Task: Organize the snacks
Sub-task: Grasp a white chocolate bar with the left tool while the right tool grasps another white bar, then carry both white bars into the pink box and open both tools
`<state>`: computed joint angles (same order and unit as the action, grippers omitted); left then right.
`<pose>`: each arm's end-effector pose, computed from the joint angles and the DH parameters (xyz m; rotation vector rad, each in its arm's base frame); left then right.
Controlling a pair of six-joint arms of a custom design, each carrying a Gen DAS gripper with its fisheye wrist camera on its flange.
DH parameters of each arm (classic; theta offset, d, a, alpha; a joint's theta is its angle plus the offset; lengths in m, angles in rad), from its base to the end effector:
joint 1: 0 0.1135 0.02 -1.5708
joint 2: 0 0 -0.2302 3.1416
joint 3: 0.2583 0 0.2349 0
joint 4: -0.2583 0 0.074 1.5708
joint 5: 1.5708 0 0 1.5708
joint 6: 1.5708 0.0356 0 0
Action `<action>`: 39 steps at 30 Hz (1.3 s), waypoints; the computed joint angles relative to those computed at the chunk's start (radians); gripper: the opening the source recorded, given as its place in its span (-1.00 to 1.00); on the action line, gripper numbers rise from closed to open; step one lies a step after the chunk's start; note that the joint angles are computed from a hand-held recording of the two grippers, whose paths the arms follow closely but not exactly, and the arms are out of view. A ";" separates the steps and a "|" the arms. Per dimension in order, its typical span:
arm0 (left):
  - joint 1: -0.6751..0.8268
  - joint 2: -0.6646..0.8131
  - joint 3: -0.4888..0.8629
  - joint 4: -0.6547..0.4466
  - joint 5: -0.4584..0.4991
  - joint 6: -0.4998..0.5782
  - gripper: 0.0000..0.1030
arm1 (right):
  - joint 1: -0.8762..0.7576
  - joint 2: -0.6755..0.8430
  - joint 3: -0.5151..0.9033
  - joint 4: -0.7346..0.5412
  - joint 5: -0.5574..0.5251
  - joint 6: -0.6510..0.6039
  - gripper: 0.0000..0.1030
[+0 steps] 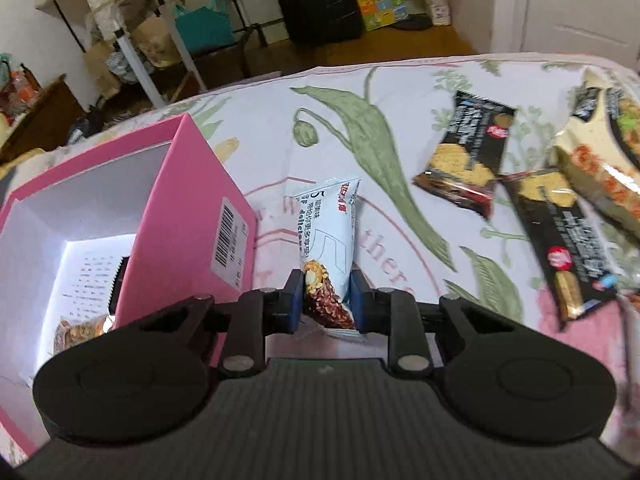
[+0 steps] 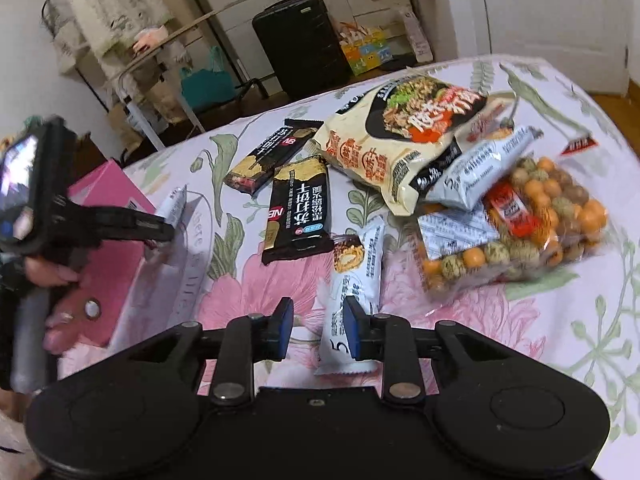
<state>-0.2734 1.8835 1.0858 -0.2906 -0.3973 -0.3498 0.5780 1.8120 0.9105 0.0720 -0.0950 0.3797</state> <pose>0.3330 -0.0791 0.1173 -0.2236 2.5435 0.2963 0.2803 0.1869 0.1154 -0.2899 2.4539 0.5466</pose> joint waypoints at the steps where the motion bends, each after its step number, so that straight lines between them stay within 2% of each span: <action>1: -0.001 -0.020 -0.011 -0.004 0.020 -0.002 -0.55 | 0.007 0.010 0.015 -0.010 0.023 -0.006 -0.39; 4: -0.008 -0.073 -0.050 -0.018 0.073 -0.002 -0.55 | 0.013 0.031 0.048 -0.037 0.069 -0.021 -0.38; 8: 0.002 -0.114 -0.078 -0.043 0.185 0.001 -0.55 | 0.020 0.078 0.107 -0.105 0.117 -0.029 -0.11; 13: 0.018 -0.108 -0.074 -0.076 0.272 0.002 -0.53 | -0.006 0.090 0.064 -0.034 0.042 -0.042 -0.12; 17: 0.044 -0.105 -0.090 -0.044 0.309 0.003 -0.46 | 0.001 0.094 0.066 -0.028 0.036 -0.068 -0.02; 19: 0.050 -0.096 -0.090 -0.027 0.313 0.012 -0.37 | 0.012 0.100 0.068 -0.024 0.053 -0.094 -0.09; 20: 0.051 -0.087 -0.091 -0.016 0.314 0.017 -0.27 | 0.015 0.102 0.067 -0.020 0.064 -0.104 -0.26; 22: 0.049 -0.059 -0.089 0.006 0.310 0.029 -0.21 | 0.012 0.097 0.055 -0.005 0.070 -0.092 -0.31; 25: 0.016 -0.063 -0.121 0.067 0.253 0.071 -0.18 | 0.006 0.085 0.043 -0.001 0.063 -0.072 -0.35; 26: 0.007 -0.064 -0.121 0.069 0.245 0.089 -0.22 | 0.006 0.079 0.043 -0.011 0.060 -0.069 -0.36; 27: 0.002 -0.065 -0.114 0.057 0.244 0.096 -0.41 | 0.005 0.071 0.043 -0.024 0.054 -0.061 -0.37; 29: -0.003 -0.087 -0.118 0.041 0.250 0.089 -0.47 | 0.004 0.054 0.040 -0.046 0.036 -0.033 -0.38; 34: -0.013 -0.172 -0.115 -0.050 0.284 0.079 -0.49 | -0.017 0.012 0.035 -0.101 -0.065 0.065 -0.38; 39: -0.026 -0.334 -0.186 -0.123 0.295 0.069 -0.49 | -0.023 -0.023 0.058 -0.187 -0.158 0.151 -0.38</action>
